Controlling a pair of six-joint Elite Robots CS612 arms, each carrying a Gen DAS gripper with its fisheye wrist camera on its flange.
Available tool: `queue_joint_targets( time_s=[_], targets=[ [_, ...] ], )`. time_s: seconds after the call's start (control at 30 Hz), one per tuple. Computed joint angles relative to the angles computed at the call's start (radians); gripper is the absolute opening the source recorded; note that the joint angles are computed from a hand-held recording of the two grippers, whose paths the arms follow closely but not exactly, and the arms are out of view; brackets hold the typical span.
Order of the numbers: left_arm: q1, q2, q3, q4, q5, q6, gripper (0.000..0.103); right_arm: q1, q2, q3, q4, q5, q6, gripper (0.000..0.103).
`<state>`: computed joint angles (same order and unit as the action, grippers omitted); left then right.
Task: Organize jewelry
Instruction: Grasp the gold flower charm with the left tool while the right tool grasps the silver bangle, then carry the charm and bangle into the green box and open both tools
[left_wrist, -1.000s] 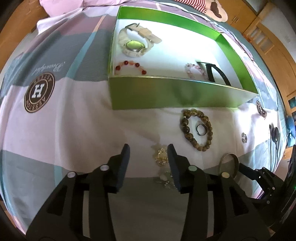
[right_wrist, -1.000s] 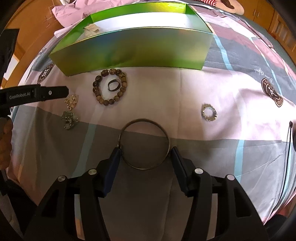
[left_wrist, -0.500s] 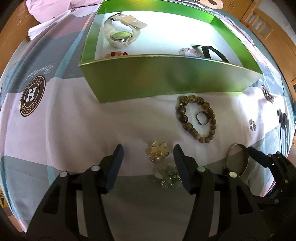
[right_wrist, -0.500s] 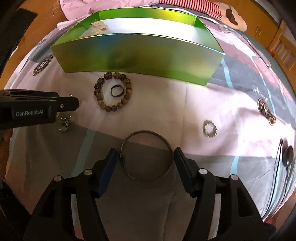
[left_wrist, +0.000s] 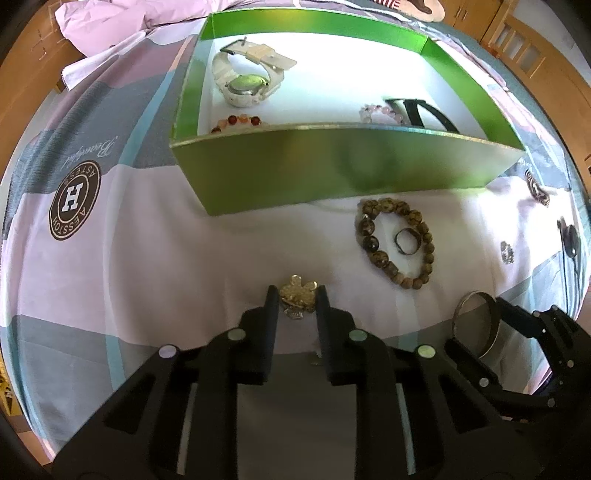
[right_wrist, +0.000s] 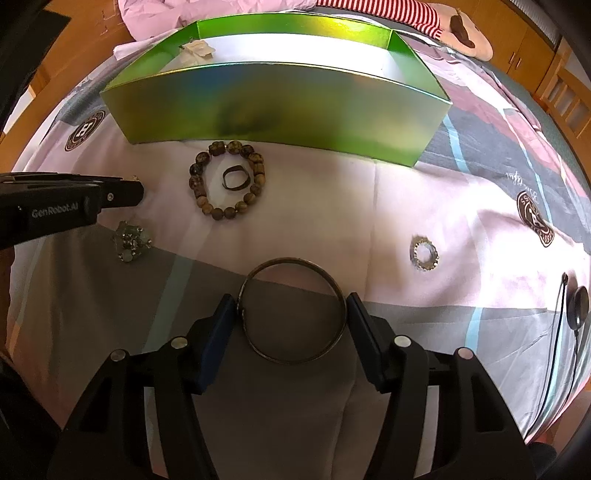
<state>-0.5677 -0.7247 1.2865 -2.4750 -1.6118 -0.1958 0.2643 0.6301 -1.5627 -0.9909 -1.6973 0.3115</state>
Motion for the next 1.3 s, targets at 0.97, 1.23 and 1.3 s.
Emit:
queue_joint_targets(
  time_s=[0.97,1.23,1.3],
  targets=[
    [0.050,0.107,-0.251,-0.039,0.018,-0.027,0.021,-0.051,-0.166,0.353,-0.365,0.003,-0.073,0.061],
    [0.044,0.069,-0.197,-0.086,0.015,-0.018,0.048,-0.055,-0.125,0.216,-0.338,0.010,-0.042,0.069],
    [0.041,0.039,-0.157,-0.105,0.000,-0.007,0.051,-0.066,-0.091,0.126,-0.328,0.061,0.004,0.069]
  ],
)
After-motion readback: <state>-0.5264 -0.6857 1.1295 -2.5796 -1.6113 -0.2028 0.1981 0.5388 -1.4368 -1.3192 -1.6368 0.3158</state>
